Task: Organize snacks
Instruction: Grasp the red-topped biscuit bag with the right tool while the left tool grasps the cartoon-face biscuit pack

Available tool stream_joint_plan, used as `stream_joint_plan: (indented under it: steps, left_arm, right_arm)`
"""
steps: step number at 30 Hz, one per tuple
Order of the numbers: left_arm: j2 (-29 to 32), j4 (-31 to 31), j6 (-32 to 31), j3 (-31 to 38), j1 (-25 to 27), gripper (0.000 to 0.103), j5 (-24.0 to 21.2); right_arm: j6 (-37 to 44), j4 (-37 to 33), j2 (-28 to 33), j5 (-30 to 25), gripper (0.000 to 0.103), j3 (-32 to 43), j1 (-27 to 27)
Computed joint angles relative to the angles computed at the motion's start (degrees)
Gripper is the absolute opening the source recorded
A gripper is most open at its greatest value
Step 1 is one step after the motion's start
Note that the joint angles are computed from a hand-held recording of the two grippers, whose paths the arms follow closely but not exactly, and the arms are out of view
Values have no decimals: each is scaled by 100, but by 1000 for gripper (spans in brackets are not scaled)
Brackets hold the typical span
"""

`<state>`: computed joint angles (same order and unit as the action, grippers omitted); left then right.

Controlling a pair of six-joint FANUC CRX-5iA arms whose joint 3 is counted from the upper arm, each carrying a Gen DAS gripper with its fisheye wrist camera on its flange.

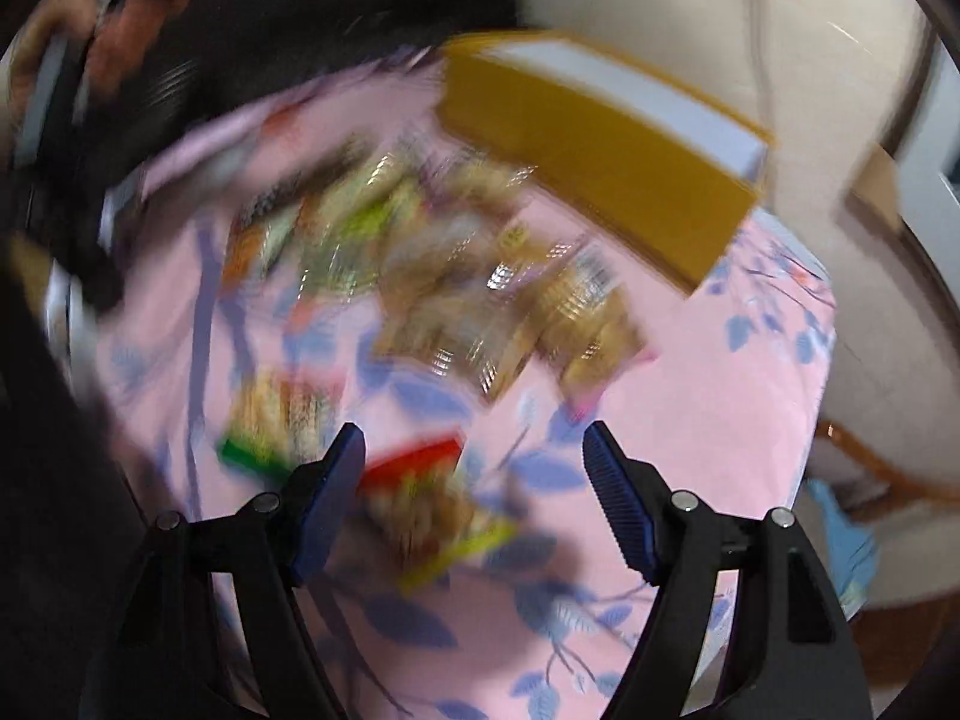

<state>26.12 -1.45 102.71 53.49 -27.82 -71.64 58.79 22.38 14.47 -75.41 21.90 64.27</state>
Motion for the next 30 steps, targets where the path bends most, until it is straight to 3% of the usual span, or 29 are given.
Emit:
stream_joint_plan:
  steps: [6,11,14,16,19,24,30]
  left_arm:
    - [-470,-207,-24,-731,-114,100,-228]
    - [-637,-199,-96,-999,-165,100,-381]
    - [-683,-224,-247,-1099,-211,100,-442]
    - [-652,-105,-380,-1125,-205,100,-491]
    - [-541,276,-713,-1240,-194,100,-599]
    - [-322,885,-1618,-1557,-335,100,-559]
    - [63,945,-2862,-1617,-712,100,-473]
  right_arm:
    - [819,-320,103,16,75,-127,26]
    - [1217,-657,314,-81,69,36,-100]
    - [1234,-980,299,23,59,39,-222]
    - [1184,-1319,274,15,45,116,-332]
    - [813,-1372,197,3,40,70,-353]
    - [-1134,-1478,-474,771,40,-601,-461]
    - [-2403,-1127,-957,1014,40,-1163,-241]
